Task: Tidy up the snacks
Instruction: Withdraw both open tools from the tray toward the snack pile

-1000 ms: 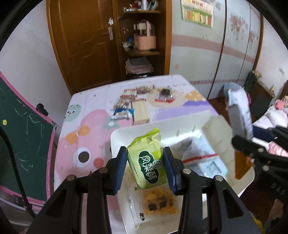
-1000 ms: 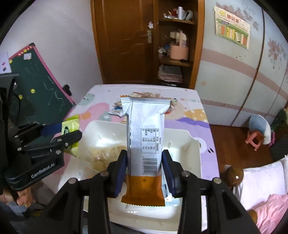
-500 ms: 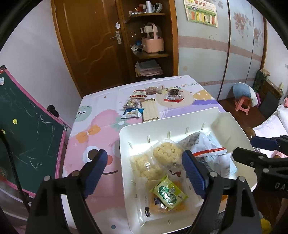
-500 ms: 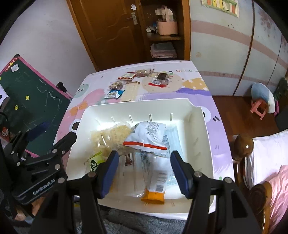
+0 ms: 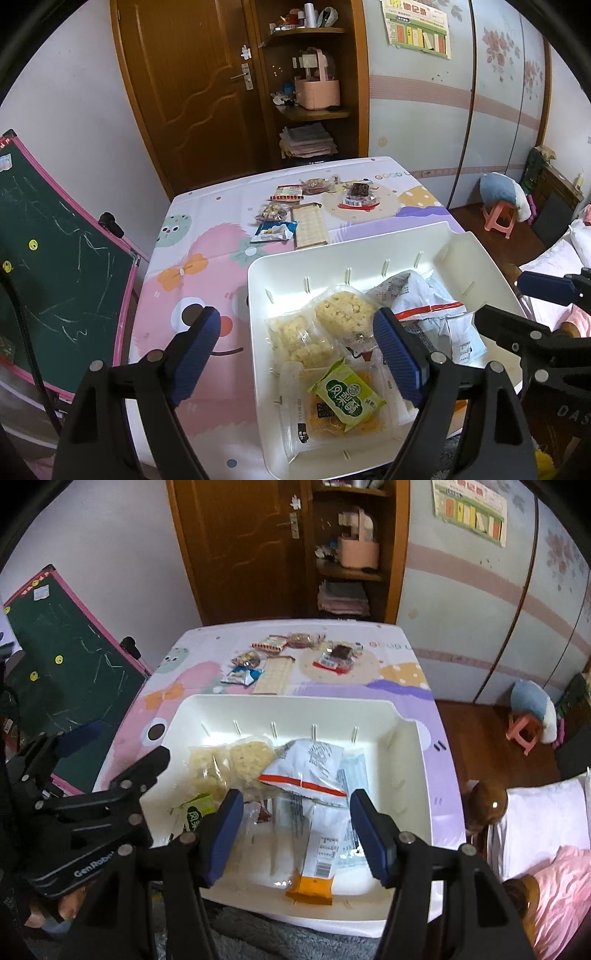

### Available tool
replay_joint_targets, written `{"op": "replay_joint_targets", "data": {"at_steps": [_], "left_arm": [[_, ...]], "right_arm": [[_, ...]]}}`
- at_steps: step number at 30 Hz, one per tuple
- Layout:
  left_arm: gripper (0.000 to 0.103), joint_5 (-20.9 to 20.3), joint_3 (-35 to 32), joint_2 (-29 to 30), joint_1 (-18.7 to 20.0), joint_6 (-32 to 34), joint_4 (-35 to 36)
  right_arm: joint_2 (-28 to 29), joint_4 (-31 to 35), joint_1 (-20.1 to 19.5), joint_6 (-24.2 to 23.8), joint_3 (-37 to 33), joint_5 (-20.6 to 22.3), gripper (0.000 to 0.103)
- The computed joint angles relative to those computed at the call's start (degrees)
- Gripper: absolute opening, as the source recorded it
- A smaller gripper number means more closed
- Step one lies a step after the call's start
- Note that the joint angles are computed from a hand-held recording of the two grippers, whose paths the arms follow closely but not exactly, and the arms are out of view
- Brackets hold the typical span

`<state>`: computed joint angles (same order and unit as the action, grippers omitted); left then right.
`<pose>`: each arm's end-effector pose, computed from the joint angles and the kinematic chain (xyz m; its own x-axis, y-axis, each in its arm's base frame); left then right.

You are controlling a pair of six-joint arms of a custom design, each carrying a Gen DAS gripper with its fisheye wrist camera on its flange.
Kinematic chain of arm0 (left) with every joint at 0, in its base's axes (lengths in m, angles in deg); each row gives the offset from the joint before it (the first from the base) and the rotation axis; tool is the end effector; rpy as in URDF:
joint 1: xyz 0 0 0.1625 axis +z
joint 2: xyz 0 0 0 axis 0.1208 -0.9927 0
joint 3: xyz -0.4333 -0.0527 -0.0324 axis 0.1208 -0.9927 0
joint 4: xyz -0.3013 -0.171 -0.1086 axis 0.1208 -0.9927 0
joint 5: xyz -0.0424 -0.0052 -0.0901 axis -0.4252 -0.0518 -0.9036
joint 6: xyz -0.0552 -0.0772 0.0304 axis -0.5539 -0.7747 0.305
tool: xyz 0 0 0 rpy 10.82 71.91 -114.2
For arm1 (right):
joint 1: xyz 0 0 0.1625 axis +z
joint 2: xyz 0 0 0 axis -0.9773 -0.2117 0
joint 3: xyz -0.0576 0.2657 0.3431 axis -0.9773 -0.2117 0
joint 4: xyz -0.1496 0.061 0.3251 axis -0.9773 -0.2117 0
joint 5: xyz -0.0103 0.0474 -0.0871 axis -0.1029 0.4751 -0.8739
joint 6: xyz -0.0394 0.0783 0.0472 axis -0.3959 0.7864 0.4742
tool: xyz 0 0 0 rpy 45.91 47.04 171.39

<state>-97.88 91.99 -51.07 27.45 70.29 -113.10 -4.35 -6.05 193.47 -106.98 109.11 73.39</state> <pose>-0.3684 -0.4873 0.1249 -0.4821 0.6304 -0.6084 0.8373 0.5360 -0.1080 0.2413 -0.3941 0.2736 -0.6884 0.3966 0.6073 -0.1407 0.7483 -0.6482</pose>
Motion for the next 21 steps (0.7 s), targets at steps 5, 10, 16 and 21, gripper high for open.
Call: {"op": "replay_joint_targets", "data": {"at_steps": [5,10,16,21], "left_arm": [[0.084,-0.15,-0.02,-0.10,0.03,0.10,0.23],[0.084,-0.09,-0.09,-0.09,-0.01,0.17,0.49],[0.084,-0.19,-0.24,0.35,-0.02,0.11,1.41],[0.084,-0.08,-0.36,0.65,-0.05,-0.06,1.50]], "right_arm": [[-0.11,-0.77,0.18,-0.74,-0.03,0.11,0.061],[0.50,1.53,-0.55,2.29,-0.34,0.63,0.061],[0.45,1.17,-1.32,1.50,-0.11,-0.24,0.061],[0.01,0.33,-2.18,0.54,0.23,-1.05,0.061]]}}
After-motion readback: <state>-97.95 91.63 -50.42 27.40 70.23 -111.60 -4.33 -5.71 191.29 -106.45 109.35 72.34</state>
